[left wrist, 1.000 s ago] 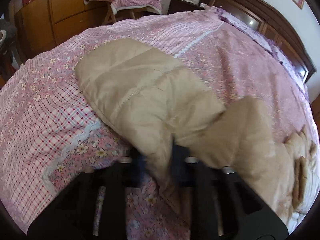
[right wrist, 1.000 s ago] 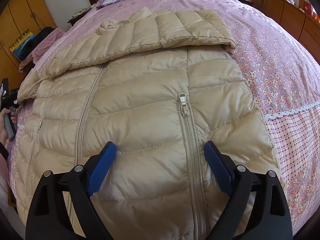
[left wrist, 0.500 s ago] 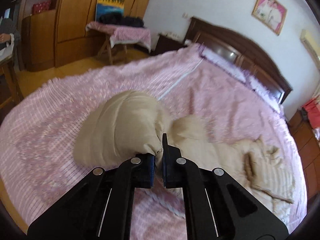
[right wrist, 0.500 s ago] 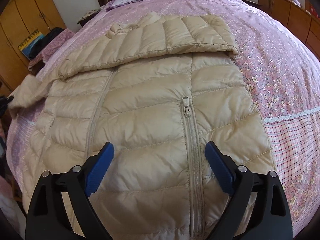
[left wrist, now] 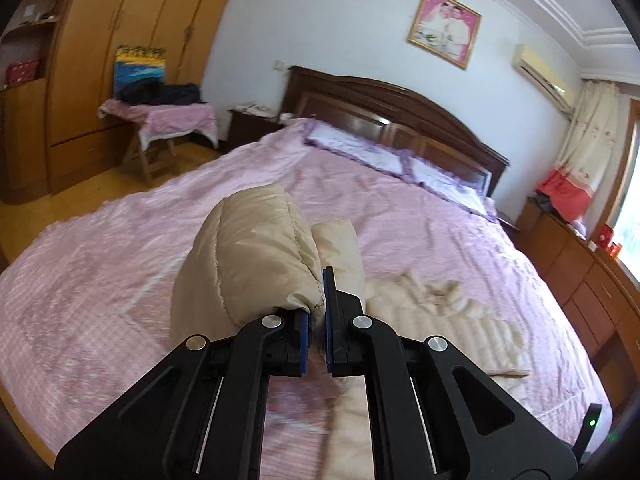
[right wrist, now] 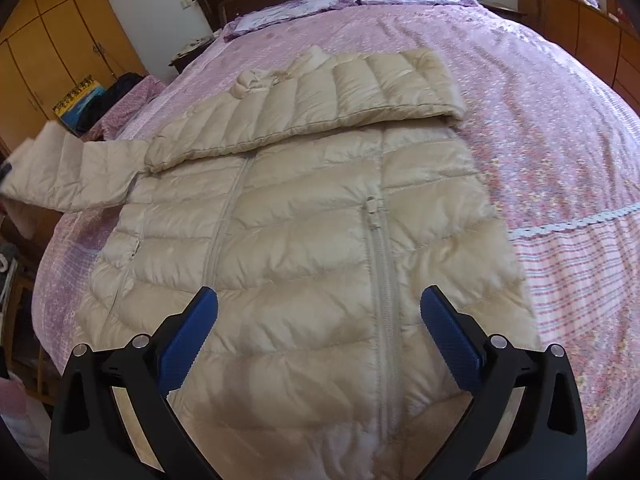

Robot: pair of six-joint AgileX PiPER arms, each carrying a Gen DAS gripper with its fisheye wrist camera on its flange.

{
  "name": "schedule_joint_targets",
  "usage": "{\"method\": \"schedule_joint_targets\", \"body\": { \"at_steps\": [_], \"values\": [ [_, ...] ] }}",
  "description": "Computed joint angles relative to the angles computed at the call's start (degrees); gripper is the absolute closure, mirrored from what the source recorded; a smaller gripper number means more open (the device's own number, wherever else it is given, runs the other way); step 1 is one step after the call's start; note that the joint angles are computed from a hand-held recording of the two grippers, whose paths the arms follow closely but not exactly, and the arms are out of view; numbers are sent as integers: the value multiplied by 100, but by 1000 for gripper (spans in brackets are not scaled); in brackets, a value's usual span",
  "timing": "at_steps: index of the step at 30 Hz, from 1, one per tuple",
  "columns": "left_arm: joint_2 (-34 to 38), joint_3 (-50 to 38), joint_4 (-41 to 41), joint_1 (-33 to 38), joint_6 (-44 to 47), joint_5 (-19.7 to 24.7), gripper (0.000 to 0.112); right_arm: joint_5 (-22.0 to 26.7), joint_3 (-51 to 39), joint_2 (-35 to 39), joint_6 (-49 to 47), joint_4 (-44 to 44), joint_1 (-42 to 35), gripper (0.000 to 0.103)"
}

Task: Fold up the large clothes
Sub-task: 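Lift the sleeve with the left gripper and fold it across the jacket body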

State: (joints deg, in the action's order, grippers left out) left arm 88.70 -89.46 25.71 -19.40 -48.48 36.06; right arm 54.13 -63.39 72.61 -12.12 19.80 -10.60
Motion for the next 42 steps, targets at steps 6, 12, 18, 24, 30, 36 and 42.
{"method": "schedule_joint_targets", "body": {
  "at_steps": [6, 12, 18, 24, 30, 36, 42],
  "values": [
    [764, -1119, 41, -692, -102, 237, 107, 225, -58, -75, -68, -15, -427, 6],
    [1585, -2170, -377, -1092, 111, 327, 107, 347, -23, -193, -387, 275, -873, 6],
    [2425, -3091, -950, -1379, 432, 469, 107, 394, -4, -239, -661, 429, -1144, 6],
    [3406, -4221, -1447, -1649, 798, 970, 107, 361, 73, -206, -765, 439, -1432, 6],
    [4143, -4756, -2171, -1713, 1105, 1156, 107, 405, 172, -216, -839, 527, -1736, 6],
    [4646, -5104, -2778, -1666, 1312, 1379, 107, 456, 235, -227, -907, 541, -1755, 6],
    [5501, -6443, -3326, -1596, 1570, 2247, 104, 396, 272, -211, -767, 368, -1738, 6]
  ]
}}
